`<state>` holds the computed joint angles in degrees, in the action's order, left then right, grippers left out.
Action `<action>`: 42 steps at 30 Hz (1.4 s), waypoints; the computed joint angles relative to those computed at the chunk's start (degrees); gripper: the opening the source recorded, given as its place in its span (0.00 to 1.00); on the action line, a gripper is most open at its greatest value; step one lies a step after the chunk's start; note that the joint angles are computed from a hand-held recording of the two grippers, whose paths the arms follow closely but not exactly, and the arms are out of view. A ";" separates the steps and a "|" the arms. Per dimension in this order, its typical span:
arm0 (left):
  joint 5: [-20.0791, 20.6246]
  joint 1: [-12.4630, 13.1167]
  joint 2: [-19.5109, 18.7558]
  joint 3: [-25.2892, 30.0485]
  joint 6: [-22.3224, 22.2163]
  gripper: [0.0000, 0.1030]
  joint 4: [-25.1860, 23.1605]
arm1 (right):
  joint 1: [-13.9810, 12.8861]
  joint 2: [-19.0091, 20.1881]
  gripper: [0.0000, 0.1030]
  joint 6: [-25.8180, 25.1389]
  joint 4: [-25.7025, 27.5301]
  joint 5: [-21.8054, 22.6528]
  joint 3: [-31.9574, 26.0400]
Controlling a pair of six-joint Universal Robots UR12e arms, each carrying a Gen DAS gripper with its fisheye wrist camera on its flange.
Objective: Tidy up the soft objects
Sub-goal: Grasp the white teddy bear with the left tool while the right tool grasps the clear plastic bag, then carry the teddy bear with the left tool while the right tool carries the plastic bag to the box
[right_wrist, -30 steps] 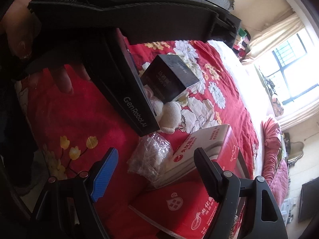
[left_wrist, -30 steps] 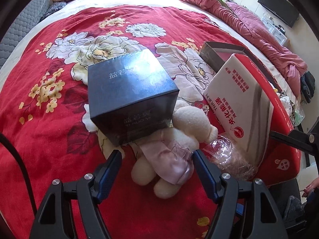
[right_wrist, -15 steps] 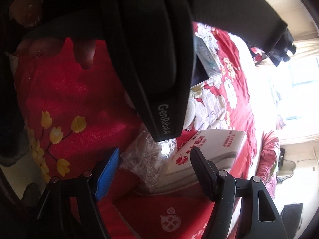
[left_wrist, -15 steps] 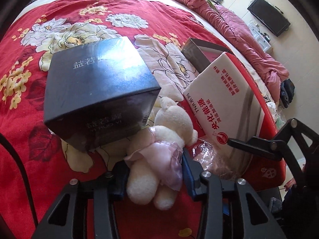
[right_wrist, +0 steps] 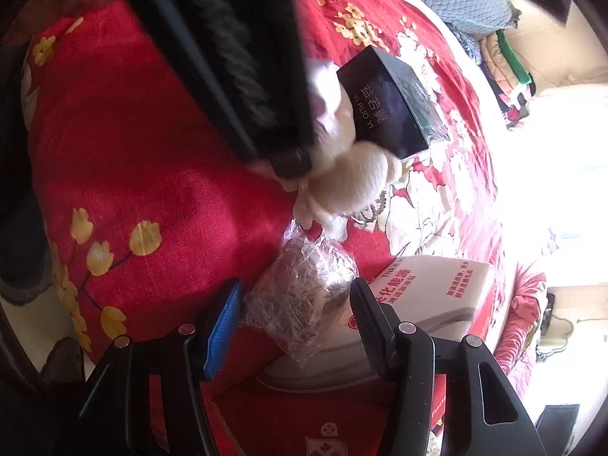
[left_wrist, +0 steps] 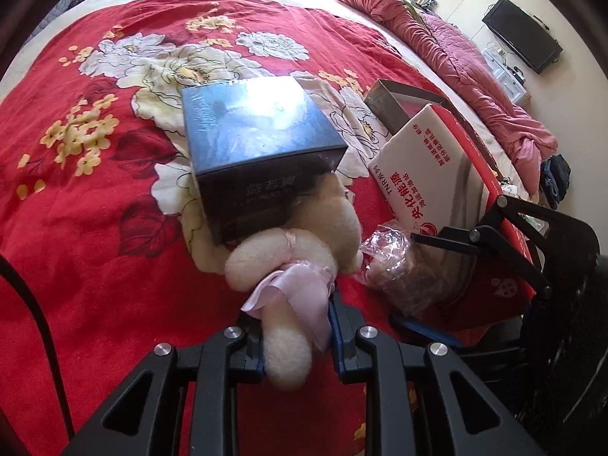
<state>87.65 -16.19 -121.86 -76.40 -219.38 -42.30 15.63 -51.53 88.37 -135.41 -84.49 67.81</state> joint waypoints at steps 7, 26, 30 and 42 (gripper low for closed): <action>1.78 -0.50 1.82 -2.01 -1.10 0.24 -0.04 | -0.34 2.57 0.50 9.51 6.93 2.72 -6.39; 12.14 -4.19 2.18 3.32 0.33 0.24 0.86 | -7.95 -3.33 0.49 39.33 8.39 32.95 -3.69; 13.86 -5.02 1.41 6.15 1.61 0.24 -0.10 | -9.21 -4.45 0.49 42.40 5.31 34.89 -2.55; 16.66 -7.08 -3.27 17.12 6.88 0.24 -5.02 | -12.94 -5.36 0.50 51.09 -2.07 38.40 -1.56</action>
